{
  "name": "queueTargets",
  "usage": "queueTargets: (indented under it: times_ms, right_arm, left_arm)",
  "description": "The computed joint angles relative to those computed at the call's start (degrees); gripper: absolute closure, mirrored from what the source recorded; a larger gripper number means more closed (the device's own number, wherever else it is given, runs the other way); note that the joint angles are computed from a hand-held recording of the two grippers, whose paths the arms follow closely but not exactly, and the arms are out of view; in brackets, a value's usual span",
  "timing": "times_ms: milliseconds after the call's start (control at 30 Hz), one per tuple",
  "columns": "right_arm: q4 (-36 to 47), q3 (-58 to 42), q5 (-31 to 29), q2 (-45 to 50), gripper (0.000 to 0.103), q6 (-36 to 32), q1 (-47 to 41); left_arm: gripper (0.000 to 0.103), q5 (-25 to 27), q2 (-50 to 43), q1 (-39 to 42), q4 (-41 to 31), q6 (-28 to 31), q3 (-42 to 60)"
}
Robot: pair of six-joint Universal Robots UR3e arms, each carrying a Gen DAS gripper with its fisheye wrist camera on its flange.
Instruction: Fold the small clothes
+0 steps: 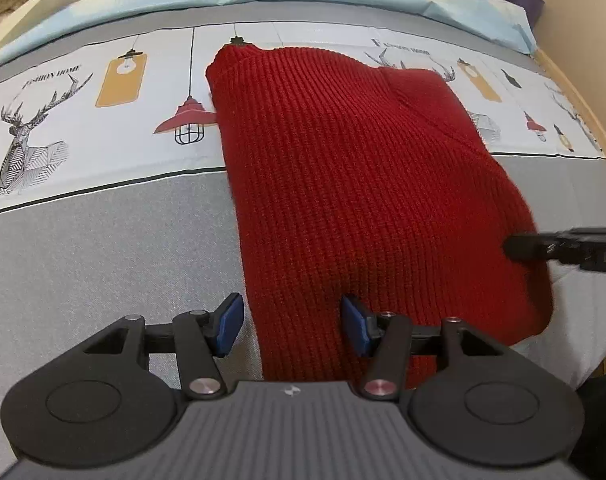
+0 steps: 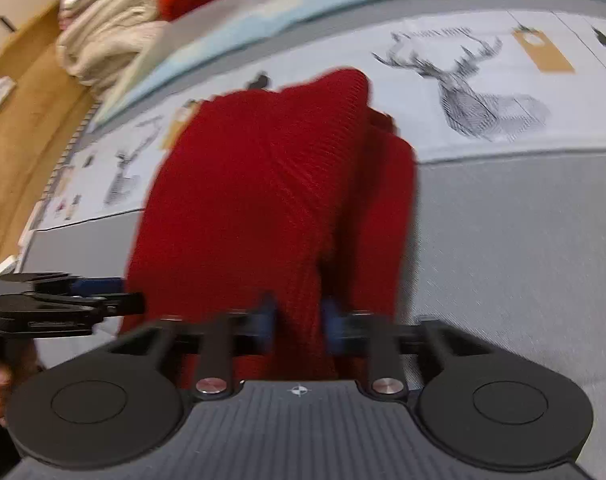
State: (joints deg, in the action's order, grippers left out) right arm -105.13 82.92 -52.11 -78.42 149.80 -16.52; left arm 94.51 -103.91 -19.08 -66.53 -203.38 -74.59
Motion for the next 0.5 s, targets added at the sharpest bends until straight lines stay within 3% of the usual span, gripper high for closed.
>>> queueTargets:
  times_ms: [133,300,500]
  right_arm:
    - [-4.0,2.7,4.1,-3.0,0.086,1.5,-2.6]
    - [-0.8,-1.5,-4.9,1.2,0.079,0.3,1.5]
    - [-1.8,0.2,-3.4,-0.2,0.068,2.5,0.2]
  left_arm:
    - [0.039,-0.6,0.7,0.1,1.2,-0.4,-0.8]
    - [0.038,0.4,-0.8,-0.7,-1.3,0.1,1.3]
    - [0.038,-0.3,0.2,0.0,-0.7,0.2,0.5]
